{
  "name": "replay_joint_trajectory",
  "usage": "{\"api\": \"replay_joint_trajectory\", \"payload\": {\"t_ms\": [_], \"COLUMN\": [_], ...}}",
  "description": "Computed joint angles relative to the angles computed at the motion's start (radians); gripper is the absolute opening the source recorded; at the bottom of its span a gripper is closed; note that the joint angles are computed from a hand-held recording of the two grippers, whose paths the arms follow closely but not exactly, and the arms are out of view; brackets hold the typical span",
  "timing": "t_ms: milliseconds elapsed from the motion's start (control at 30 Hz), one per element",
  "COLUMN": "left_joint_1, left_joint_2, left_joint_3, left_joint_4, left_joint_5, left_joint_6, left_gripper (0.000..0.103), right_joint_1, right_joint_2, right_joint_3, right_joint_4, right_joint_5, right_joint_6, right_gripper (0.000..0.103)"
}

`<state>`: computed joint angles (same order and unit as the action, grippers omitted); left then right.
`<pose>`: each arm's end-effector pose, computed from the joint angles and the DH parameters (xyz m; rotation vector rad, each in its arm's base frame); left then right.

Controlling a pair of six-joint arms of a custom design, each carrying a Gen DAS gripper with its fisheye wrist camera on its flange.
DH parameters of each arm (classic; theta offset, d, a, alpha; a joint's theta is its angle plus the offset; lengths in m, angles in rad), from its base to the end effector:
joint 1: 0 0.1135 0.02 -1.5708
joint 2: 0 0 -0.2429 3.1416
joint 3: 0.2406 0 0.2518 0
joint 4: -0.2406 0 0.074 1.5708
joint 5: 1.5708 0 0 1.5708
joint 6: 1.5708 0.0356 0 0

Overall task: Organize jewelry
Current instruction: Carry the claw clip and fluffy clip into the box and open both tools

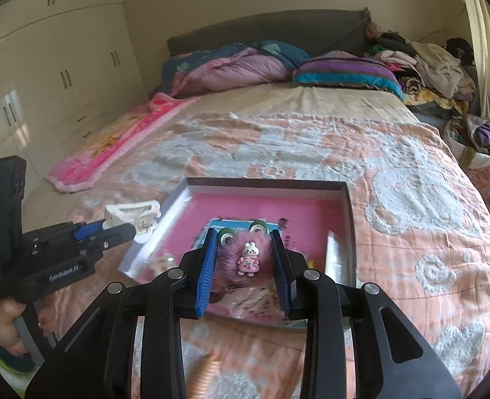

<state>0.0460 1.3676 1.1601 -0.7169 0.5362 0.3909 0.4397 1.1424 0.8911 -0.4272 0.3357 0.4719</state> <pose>0.2862 -0.0050 0.2762 0.6201 2.2921 -0.4625 0.2354 0.0978 0.2642 0.2138 2.1977 0.1285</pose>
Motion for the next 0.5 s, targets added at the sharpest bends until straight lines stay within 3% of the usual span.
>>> {"api": "replay_joint_trajectory", "payload": {"t_ms": [500], "left_joint_1": [-0.068], "left_joint_2": [0.063], "left_joint_3": [-0.056], "left_joint_4": [0.091], "left_joint_5": [-0.102], "left_joint_6": [-0.014], "left_gripper": [0.023], "right_joint_1": [-0.111], "right_joint_2": [0.153], "right_joint_3": [-0.016], "right_joint_4": [0.103], "right_joint_5": [-0.098], "right_joint_6": [-0.01], "right_gripper": [0.031]}}
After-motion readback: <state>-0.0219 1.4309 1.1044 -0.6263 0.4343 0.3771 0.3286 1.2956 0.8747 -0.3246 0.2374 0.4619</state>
